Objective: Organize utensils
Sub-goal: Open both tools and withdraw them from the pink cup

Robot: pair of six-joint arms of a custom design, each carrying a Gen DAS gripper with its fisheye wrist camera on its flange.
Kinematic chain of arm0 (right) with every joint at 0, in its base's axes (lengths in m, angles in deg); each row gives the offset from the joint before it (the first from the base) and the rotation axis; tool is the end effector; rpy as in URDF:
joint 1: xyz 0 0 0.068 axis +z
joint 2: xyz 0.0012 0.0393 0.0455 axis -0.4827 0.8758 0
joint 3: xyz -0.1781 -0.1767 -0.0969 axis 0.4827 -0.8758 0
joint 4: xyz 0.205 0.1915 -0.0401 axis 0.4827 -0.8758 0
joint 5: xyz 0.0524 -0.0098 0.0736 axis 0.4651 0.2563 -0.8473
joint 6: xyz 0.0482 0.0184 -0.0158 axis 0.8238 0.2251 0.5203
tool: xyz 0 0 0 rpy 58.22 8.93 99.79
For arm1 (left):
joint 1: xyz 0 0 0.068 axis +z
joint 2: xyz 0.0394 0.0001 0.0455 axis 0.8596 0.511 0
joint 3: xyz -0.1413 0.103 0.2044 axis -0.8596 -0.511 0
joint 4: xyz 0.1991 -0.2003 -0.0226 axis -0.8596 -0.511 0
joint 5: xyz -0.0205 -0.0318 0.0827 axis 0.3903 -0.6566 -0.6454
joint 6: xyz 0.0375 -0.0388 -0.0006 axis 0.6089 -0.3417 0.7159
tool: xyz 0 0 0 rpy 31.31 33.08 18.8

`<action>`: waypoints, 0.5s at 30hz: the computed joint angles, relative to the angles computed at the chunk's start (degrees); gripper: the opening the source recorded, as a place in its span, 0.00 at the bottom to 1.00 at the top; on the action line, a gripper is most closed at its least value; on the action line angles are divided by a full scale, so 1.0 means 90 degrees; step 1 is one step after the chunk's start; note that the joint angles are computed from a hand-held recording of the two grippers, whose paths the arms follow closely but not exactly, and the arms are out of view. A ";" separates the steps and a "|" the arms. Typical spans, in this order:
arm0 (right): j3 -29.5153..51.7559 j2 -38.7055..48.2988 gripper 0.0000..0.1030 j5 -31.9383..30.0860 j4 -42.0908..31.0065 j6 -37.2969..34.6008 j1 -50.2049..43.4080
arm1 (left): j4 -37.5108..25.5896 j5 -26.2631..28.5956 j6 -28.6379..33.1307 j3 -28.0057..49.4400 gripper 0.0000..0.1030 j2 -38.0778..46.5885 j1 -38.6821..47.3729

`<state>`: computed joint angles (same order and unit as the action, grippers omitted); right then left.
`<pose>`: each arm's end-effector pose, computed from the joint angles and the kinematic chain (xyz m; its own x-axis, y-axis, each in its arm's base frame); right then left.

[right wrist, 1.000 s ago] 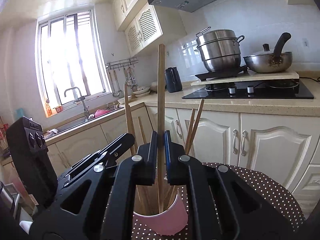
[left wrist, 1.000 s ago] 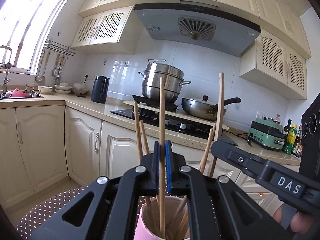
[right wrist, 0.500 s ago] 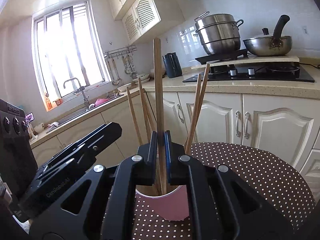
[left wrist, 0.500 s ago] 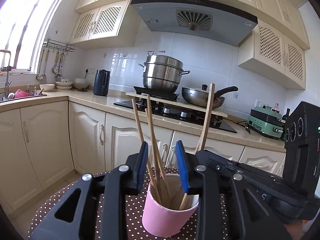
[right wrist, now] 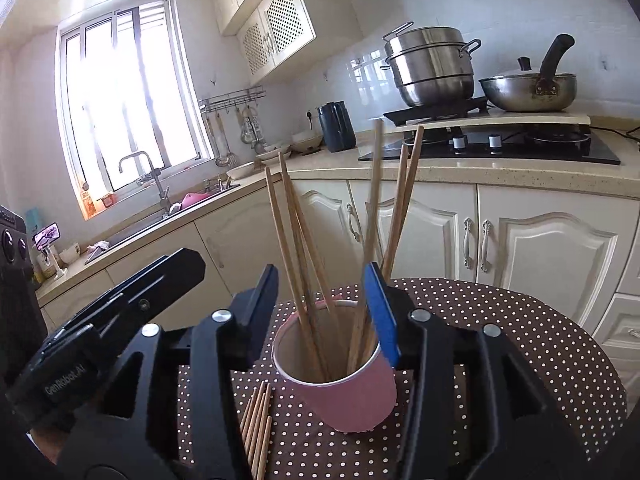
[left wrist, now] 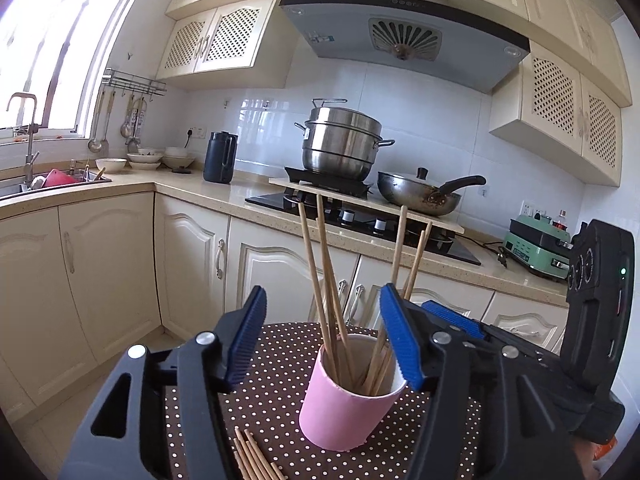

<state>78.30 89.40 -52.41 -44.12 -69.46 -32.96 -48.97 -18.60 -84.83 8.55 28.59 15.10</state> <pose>0.2735 0.0037 0.2224 -0.4192 0.0685 -0.9053 -0.5252 0.7951 0.3033 0.2469 -0.2086 0.2213 -0.2623 -0.1826 -0.9476 0.0099 0.9814 -0.1918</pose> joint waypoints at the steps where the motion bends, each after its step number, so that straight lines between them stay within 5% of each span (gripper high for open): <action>1: 0.0010 -0.0042 0.44 -0.0016 -0.0078 -0.0030 -0.0004 | -0.0077 0.0005 -0.0059 -0.0025 0.57 -0.0077 -0.0002; 15: -0.0223 -0.1334 0.50 -0.0046 -0.0936 -0.0062 -0.0106 | -0.0960 -0.0598 -0.0421 -0.0498 0.67 -0.1301 -0.0458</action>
